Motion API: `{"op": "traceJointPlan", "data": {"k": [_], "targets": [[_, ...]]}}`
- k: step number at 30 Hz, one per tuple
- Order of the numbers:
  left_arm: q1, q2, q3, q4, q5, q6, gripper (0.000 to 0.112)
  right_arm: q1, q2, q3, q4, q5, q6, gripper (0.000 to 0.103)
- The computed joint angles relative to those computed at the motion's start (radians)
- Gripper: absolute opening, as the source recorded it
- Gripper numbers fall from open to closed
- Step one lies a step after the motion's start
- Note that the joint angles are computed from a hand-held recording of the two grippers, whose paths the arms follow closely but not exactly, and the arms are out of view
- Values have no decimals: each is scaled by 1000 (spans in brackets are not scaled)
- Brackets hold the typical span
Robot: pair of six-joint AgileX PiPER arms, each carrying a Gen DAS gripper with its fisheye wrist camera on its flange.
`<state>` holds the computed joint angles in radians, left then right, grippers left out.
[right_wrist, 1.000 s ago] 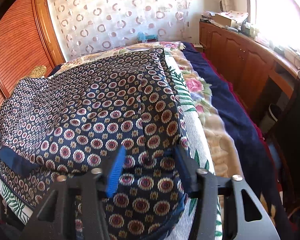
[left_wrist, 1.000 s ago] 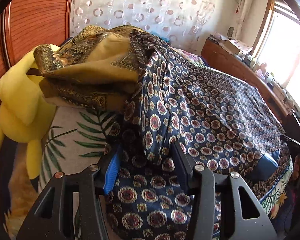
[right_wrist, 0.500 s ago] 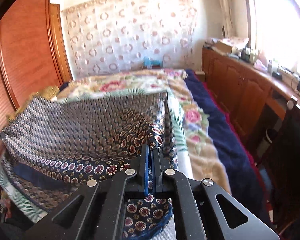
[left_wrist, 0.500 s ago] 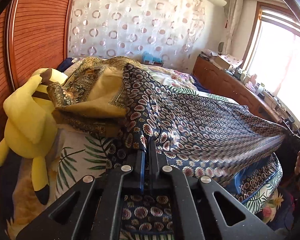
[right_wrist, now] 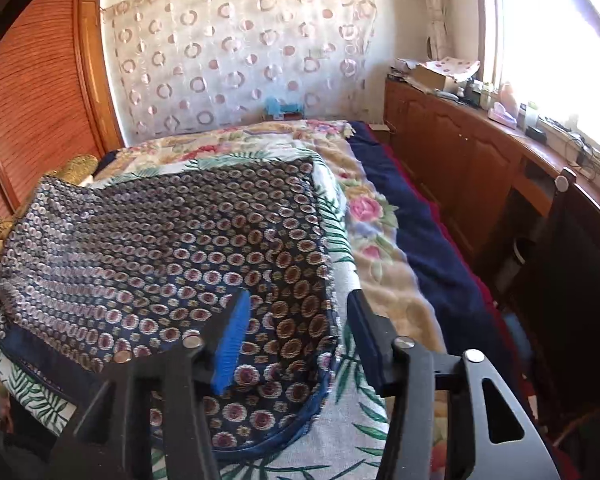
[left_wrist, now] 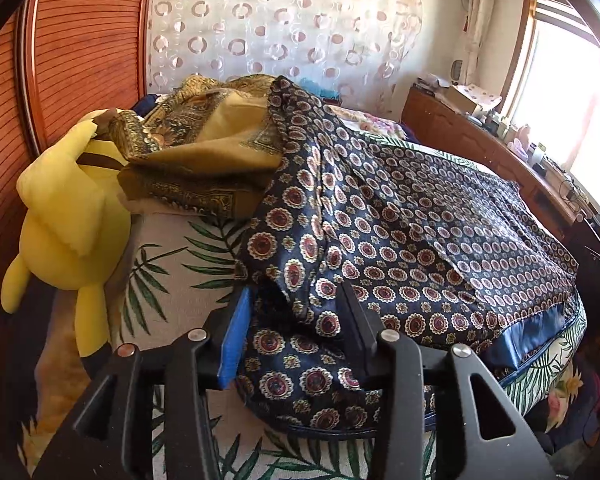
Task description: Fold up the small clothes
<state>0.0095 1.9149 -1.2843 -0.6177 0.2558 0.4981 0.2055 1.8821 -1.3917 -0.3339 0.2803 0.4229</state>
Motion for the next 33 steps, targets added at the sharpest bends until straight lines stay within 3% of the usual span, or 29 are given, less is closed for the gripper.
{"op": "traceJointPlan", "data": {"k": [4, 6, 10, 12, 15, 17, 26, 33], "targets": [[4, 2, 5, -6, -4, -6, 48, 14, -19, 21, 45, -33, -53, 53], [3, 7, 3, 13, -4, -26, 48, 7, -39, 53, 148, -60, -163, 54], [-8, 13, 4, 79, -10, -95, 48, 13, -38, 89, 395, -101, -422, 67], [-10, 17, 0, 97, -9, -113, 48, 22, -23, 85, 542, -102, -578, 68], [-14, 23, -4, 135, -9, -149, 48, 56, 25, 40, 533, -87, -583, 69], [-18, 28, -9, 181, -6, -195, 48, 71, 42, 26, 605, -79, -662, 69], [-16, 45, -18, 182, 0, -198, 48, 123, 162, -141, 671, 7, -772, 69], [-12, 63, -26, 154, 6, -174, 48, 160, 258, -257, 556, 61, -674, 69]]}}
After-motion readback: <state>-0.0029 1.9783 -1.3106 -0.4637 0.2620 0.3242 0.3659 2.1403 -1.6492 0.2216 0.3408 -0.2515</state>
